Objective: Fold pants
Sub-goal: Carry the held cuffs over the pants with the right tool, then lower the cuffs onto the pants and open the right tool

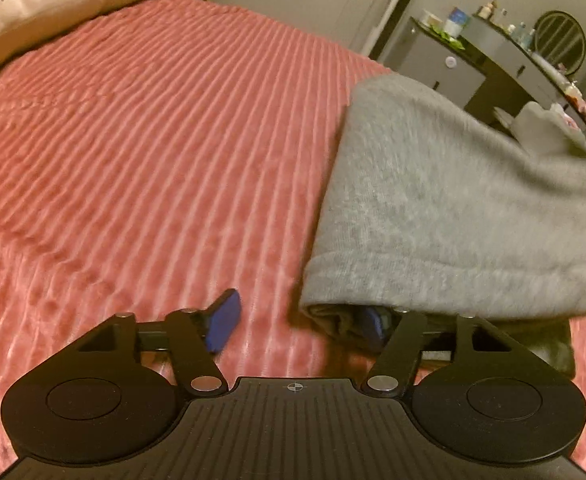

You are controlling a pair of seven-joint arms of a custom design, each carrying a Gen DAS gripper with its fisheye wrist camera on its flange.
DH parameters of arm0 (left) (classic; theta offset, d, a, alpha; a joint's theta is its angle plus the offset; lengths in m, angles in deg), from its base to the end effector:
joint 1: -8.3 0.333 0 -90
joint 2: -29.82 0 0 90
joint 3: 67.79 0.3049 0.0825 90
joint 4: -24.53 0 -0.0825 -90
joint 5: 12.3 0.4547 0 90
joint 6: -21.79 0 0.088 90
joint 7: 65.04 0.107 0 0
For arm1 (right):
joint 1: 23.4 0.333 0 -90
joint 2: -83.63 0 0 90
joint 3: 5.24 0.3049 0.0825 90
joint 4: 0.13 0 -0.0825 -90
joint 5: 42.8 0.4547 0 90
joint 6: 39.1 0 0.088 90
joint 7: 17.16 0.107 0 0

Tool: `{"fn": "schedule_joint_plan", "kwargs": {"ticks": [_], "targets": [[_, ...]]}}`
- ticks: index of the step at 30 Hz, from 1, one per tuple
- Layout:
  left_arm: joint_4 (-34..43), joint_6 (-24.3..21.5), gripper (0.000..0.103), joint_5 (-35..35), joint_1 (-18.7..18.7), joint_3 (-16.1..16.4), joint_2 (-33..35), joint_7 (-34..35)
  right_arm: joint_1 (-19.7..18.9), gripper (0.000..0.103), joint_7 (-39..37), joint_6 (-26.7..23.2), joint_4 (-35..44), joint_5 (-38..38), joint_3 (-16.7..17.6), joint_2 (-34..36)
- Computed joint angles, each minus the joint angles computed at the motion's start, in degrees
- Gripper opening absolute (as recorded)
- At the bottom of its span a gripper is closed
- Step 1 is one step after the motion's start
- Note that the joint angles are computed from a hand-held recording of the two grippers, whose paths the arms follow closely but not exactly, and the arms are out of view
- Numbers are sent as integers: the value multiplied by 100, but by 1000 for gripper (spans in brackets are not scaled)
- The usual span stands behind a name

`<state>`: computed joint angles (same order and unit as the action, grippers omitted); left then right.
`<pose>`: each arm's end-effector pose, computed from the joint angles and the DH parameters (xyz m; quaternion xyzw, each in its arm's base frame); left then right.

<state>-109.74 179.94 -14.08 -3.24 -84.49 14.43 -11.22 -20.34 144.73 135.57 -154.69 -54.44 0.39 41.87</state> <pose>0.5041 -0.2745 0.4678 -0.7140 0.6164 -0.3167 0.1000 0.4381 0.0852 0.5384 -0.2831 0.8091 -0.1353 0.4969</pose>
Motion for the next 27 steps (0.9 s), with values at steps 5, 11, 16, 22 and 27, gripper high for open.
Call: {"fn": "schedule_joint_plan", "kwargs": {"ticks": [5, 11, 16, 22, 27], "targets": [[-55, 95, 45, -350, -114, 154, -20, 239, 278, 42, -154, -374, -83, 117, -182, 115], [-291, 258, 44, -526, -121, 127, -224, 373, 223, 42, -204, -318, -96, 49, -127, 43], [-396, 233, 53, -583, -83, 87, -372, 432, 57, 43, -196, -140, -368, 11, -54, -184], [-549, 356, 60, -1191, -331, 325, -591, 708, -114, 60, -107, -1241, -448, -313, 143, -285], [-971, 1418, 84, -2285, -1110, 809, -964, 2207, -505, 77, 100, -1698, -352, -1039, 748, -564]]}}
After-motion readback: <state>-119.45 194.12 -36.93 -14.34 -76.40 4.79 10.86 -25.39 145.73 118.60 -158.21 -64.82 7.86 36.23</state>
